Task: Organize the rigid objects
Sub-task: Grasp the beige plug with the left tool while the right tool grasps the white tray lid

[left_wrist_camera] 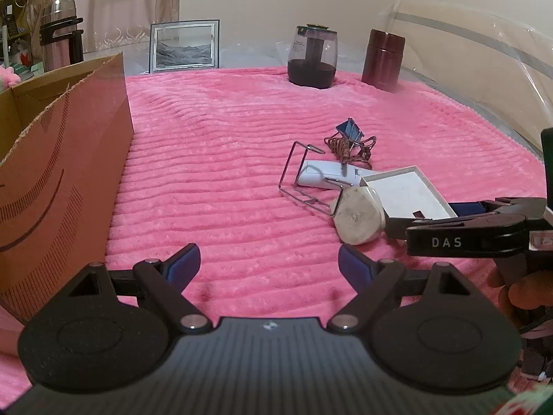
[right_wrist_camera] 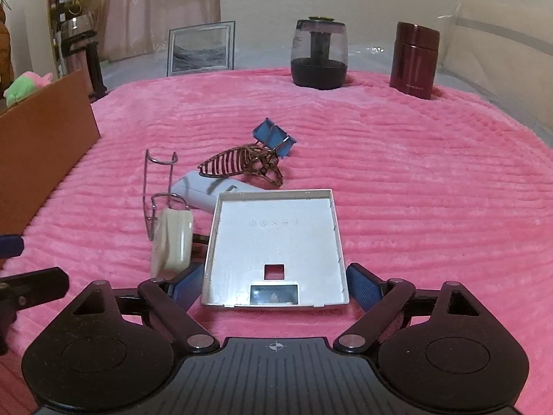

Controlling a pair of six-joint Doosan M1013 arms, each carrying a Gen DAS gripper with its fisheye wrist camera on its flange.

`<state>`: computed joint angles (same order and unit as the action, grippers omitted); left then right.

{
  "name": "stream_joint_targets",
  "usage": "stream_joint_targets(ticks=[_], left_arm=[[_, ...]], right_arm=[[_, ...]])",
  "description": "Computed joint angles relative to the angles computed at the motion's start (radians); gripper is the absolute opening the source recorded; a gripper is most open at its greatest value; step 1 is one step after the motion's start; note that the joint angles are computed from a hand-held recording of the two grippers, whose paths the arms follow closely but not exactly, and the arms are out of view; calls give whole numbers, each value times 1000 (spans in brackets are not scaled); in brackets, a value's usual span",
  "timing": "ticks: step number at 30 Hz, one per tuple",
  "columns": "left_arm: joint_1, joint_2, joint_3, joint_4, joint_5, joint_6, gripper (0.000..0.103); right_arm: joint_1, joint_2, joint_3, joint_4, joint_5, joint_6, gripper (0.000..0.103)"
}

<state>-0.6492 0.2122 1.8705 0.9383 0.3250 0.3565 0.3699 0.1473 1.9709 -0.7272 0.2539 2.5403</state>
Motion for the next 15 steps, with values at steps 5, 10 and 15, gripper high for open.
stream_joint_targets(ticks=[5,10,15], left_arm=[[1,6,-4,-16,-8,16,84],[7,11,-6,-37,-43,36,84],[12,20,-16,-97,-84,98,83]], right_arm=[[-9,3,1,-21,-20,5,86],[-14,3,0,-28,-37,-3,85],[-23,-3,8,-11,-62,-15,83]])
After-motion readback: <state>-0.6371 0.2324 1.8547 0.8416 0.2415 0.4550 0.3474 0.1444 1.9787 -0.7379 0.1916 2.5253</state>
